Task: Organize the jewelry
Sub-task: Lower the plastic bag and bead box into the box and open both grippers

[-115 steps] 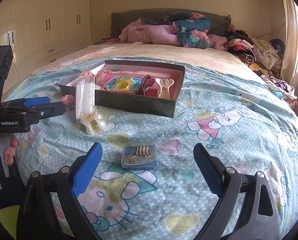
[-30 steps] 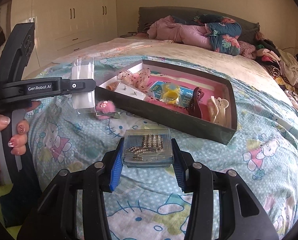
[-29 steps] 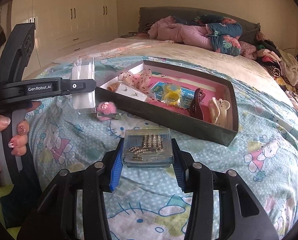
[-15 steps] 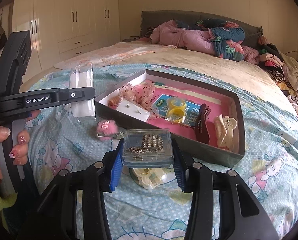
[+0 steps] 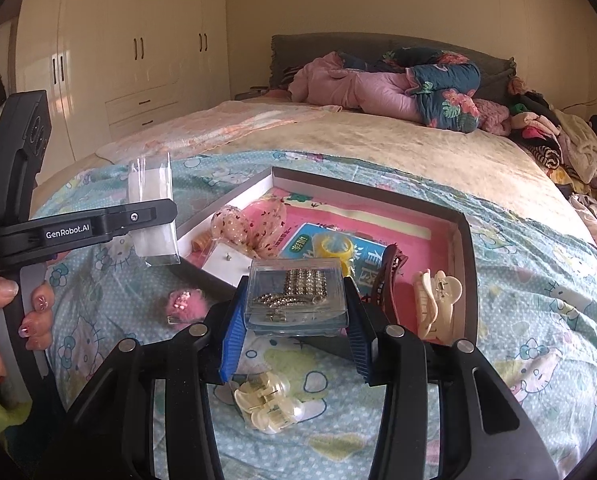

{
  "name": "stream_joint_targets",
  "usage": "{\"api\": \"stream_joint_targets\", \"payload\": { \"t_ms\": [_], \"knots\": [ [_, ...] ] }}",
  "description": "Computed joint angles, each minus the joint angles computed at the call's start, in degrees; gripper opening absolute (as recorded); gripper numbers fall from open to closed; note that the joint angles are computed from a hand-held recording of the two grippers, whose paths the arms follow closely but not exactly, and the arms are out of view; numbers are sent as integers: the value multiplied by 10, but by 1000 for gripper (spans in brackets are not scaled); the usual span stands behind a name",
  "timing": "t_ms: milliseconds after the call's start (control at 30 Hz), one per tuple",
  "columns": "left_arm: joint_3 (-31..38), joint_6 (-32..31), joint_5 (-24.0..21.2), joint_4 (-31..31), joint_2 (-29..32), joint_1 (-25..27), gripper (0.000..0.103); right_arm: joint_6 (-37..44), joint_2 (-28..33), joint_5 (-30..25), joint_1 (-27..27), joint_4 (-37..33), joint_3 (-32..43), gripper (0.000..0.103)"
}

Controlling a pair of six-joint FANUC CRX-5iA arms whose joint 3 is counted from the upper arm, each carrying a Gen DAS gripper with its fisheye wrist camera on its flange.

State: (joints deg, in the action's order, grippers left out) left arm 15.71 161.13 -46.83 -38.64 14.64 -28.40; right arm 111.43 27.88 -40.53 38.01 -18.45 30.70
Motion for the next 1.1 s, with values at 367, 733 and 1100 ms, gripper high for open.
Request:
{"api": "stream_joint_targets", "payload": {
  "t_ms": [367, 733, 1100],
  "knots": [
    [23, -38, 12, 27, 24, 22, 22, -29, 39, -3, -3, 26, 49, 42],
    [61, -89, 19, 55, 57, 42, 22, -43, 77, -12, -4, 44, 94, 42],
    [90, -132, 19, 92, 92, 60, 22, -50, 121, -43, -1, 56, 151, 42]
  ]
}}
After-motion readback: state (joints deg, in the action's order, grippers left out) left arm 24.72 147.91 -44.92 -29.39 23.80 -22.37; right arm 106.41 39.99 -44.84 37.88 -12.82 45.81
